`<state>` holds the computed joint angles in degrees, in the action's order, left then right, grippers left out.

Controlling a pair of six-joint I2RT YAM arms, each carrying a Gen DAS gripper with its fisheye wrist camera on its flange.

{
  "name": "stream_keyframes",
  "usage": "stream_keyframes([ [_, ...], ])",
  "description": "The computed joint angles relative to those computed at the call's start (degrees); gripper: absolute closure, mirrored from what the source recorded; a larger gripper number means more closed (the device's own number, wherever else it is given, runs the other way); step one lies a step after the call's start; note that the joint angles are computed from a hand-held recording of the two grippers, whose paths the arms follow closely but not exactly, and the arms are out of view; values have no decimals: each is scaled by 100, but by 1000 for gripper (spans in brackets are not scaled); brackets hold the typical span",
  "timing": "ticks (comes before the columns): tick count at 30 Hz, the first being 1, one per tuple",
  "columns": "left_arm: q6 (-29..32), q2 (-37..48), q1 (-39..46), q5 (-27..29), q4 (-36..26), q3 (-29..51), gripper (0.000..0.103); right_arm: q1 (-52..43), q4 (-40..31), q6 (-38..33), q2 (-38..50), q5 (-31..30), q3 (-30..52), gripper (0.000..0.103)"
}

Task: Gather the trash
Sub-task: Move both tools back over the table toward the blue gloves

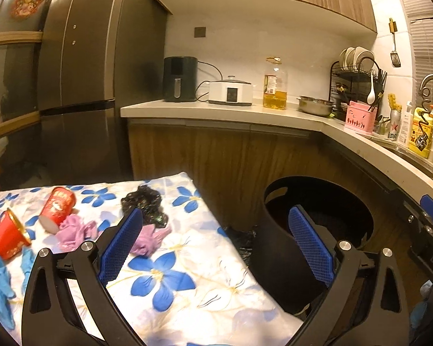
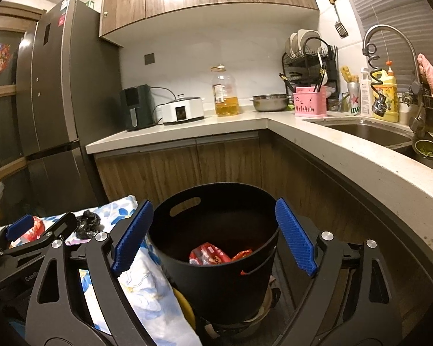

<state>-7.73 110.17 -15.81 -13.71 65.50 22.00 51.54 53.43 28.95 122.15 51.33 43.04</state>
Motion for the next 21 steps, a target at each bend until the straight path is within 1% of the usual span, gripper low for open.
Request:
stream_keyframes([
  [5,46,-233,90,-49,225,-404,6,246,-121,172,-118,197,-64,18],
  [14,63,-666,417,81,590,-1091,6,860,-246,156,-138,670,38,17],
  [21,103,-861,797,272,960,-1607,6,1220,-362,140,-84,812,225,18],
])
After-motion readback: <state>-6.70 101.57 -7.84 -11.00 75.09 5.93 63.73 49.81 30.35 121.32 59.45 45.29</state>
